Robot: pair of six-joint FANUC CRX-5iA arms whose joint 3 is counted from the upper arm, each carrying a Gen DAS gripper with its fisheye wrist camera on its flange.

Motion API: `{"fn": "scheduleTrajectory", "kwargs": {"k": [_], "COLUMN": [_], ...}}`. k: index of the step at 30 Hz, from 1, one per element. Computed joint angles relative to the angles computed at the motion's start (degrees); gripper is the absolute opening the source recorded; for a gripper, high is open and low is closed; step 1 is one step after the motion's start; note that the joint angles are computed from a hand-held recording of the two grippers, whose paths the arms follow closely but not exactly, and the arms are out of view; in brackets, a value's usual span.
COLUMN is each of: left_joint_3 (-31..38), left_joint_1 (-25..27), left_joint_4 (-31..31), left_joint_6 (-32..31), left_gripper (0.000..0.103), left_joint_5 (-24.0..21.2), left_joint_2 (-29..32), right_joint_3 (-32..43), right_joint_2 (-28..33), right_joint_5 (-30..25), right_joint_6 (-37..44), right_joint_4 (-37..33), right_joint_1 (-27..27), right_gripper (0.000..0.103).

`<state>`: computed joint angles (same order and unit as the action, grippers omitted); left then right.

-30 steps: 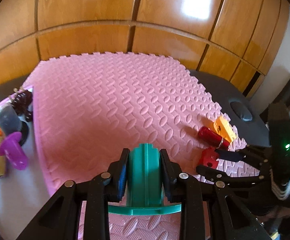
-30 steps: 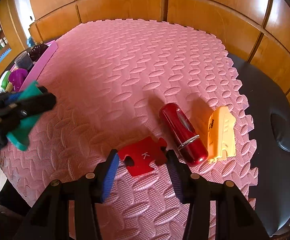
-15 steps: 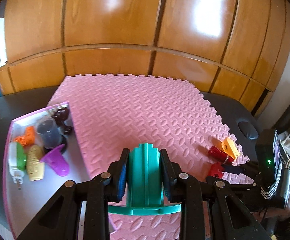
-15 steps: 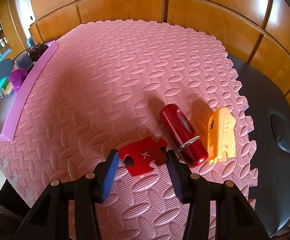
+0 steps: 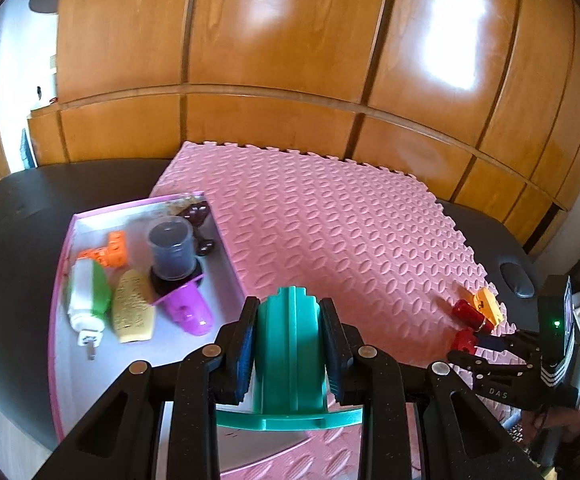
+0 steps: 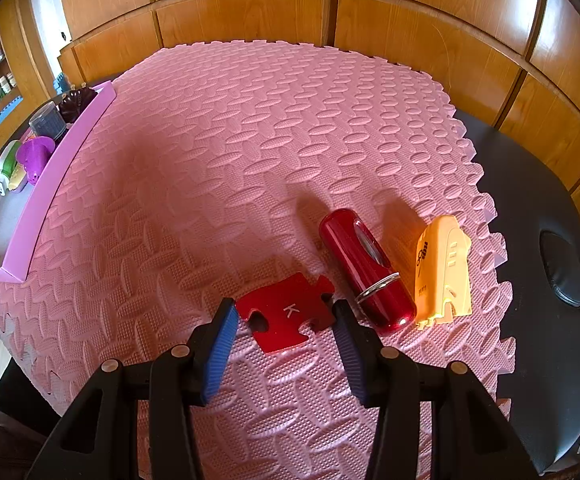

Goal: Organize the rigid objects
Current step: 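Carry the teal stamp with left gripper while right gripper grasps the red puzzle piece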

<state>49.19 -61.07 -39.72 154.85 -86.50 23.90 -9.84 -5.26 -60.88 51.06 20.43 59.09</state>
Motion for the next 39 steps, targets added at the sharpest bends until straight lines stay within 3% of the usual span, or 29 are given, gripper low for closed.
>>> {"fn": "scheduleTrajectory", "kwargs": {"k": [12,17,23,30,39], "left_joint_3": [-17.1,-23.3,-25.3,-23.9,-25.4], "left_joint_1": [-0.7,0.2,3.0,5.8,4.7], "left_joint_4": [-0.9,1.8,4.8,6.1,4.5], "left_joint_6": [13.5,17.3,15.9,10.9,14.7], "left_gripper": [0.030,0.030,0.030,0.031,0.042], "left_joint_5": [-3.6,-1.7,0.1,-1.4,-1.2], "left_joint_2": [-12.7,-16.1,-15.9,-13.7,-14.9], "right_joint_3": [0.1,0.1,0.0,-0.3,-0.3], "right_joint_2": [0.1,0.1,0.1,0.0,-0.1], "right_joint_5": [-0.1,0.0,0.1,0.3,0.4], "right_joint_6": [0.2,0.0,-0.1,-0.6,-0.7], "right_joint_4": [0.1,0.0,0.1,0.3,0.3], "right_joint_1": [0.0,0.0,-0.1,0.0,0.0], "right_gripper": [0.049,0.049,0.049,0.049,0.049]}}
